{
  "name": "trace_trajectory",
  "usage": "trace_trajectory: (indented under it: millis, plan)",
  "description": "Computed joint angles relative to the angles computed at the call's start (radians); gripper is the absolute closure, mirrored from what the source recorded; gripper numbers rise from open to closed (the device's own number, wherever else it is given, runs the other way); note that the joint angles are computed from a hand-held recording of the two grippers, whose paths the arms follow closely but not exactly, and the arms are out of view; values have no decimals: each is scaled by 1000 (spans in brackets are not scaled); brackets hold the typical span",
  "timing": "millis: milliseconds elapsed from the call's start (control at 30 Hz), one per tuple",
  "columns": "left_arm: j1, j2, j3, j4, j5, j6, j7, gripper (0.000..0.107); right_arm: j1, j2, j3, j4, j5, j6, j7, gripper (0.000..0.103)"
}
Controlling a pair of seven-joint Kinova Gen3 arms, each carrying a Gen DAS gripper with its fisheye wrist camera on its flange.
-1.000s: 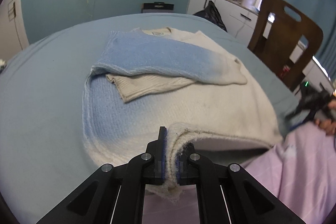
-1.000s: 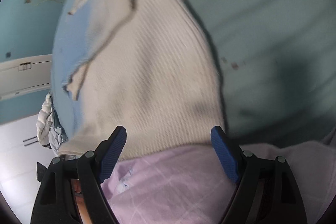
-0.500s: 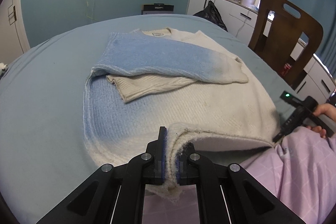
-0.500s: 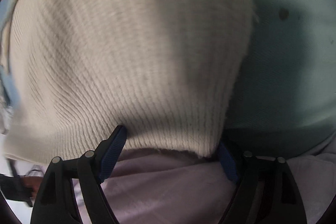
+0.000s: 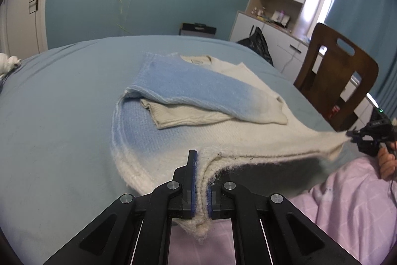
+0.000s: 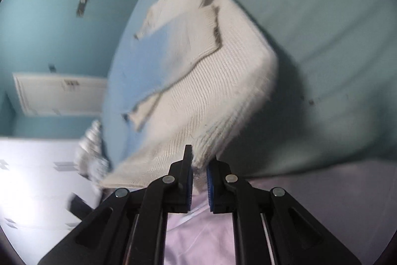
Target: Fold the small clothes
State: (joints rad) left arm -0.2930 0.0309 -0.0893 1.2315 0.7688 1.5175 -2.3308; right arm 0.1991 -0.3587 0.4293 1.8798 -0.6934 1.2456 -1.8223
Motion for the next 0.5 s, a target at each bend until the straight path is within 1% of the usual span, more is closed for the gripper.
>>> trace_trajectory:
  millis: [100,200,233,300,367,433,467,500]
  plan:
    - [-18,-25,-20,13,37,7,-24,103,20,-124,-2,41,-38,-103,-8,99]
    - [-28,-43,-43,23,62,18,-28,103,27,-192,-66,44,-14,-164,-64,99]
    - [-31,-47,-49,21,65,25,-26,103,42,-222,-99,50,-4,-199,-88,99]
    - [-34,-56,-60,17,68,41,-28,103,59,-263,-191,50,49,-273,-154,99]
    - [-40,-61,-74,6,80,67,-25,104,70,-288,-258,62,55,-343,-210,99]
    - [-53,-65,-91,-25,98,109,-5,104,74,-327,-285,80,49,-407,-229,99]
    - [-61,-67,-101,-37,112,129,-2,104,68,-333,-315,84,56,-442,-257,99]
    - [-73,-69,-115,-56,130,158,-1,104,71,-352,-327,90,65,-463,-268,99]
